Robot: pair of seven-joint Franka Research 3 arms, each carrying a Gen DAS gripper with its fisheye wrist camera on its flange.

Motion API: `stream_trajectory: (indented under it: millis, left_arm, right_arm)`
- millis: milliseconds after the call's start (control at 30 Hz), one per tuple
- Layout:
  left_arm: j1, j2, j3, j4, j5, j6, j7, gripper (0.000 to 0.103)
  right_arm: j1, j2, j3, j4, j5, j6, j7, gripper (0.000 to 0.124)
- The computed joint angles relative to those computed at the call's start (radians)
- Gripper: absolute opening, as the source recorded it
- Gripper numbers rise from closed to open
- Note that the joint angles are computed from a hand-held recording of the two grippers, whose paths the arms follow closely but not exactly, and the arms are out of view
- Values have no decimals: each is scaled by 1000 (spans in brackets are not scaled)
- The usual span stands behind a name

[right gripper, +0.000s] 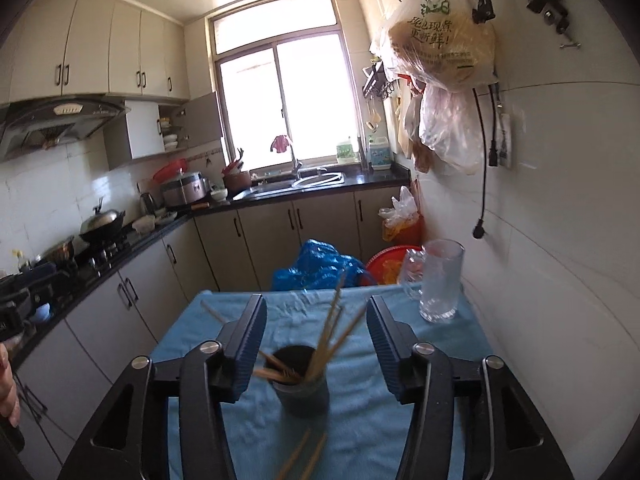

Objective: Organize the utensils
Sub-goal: 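Lower both tools to the last chopsticks and close each on one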

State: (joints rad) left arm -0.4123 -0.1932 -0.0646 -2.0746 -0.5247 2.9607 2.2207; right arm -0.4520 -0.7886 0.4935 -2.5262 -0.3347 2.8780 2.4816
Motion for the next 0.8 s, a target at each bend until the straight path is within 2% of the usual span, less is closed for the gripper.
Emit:
stream_trajectory:
  millis: [167,300,400,500,567,633,700,800]
  left_arm:
    - [44,-100,-23,-178,123,10,-147,65]
    - [4,-128,22,-254,146,-17,-215,65]
    - [-26,-125,51,-290,129,-48,-231,65]
    - [-30,-113,50,-322,124,-65,-234,65]
    - [-32,-102,51,-340,108,-79,-242,65]
    - [-50,-81,62,-338,63,-123,-215,65]
    - [-48,-67,53,-344,25,-150,-184,65]
    - [-38,-50,26,-353,-15,-174,-143,64]
  right_arm:
    - [144,-89,-49,-79,42,-123,-31,60]
    - [258,-114,-91,-148,92,-175,-36,60]
    - [337,-103,-133,-205,148,-177,-35,60]
    - [425,-32,-192,-245,213,-146,-68,57]
    - [479,36,-228,-253,253,-115,-111,36]
    - [532,129,-255,-242,293,-100,-158,34]
    - [546,207,-248,-226,304,-83,-182,33]
    - [525,282,-215,-203,279,-76,-166,33]
